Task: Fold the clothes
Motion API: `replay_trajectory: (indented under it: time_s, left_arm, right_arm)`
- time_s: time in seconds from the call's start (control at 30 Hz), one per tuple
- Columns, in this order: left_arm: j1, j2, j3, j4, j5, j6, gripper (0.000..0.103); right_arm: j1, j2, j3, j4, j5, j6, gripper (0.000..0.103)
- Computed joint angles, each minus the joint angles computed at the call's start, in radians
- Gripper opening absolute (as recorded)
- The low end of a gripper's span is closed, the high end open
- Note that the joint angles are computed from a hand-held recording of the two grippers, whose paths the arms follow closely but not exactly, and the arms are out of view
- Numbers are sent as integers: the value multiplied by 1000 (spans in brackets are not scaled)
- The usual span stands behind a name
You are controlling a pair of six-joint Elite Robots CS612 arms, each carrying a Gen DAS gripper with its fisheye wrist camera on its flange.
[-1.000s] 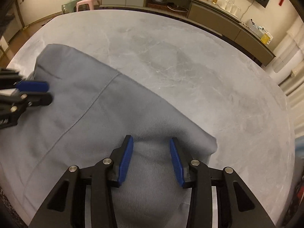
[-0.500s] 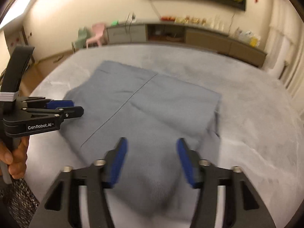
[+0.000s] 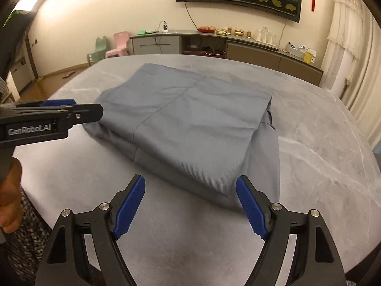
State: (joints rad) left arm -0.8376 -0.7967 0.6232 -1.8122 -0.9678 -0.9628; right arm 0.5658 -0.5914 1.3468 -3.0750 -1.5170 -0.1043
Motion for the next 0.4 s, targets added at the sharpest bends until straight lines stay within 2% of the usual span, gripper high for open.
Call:
replay_trajectory:
  time_s: [0.1, 0.2, 0.27, 0.4]
  left_arm:
    - [-2, 0, 2, -32, -13, 30, 82]
    - [4, -17, 49, -142, -67, 45, 84]
    - [4, -19, 55, -155, -76, 38, 84]
    - [-5, 1, 8, -85, -43, 41, 84]
  right_arm:
    - [-1, 17, -19, -12, -9, 4, 80]
    - [-1, 22, -26, -7, -17, -2, 80]
    - [-1, 28, -33, 2, -18, -6, 80]
    - [1, 36, -45, 12, -28, -13, 80]
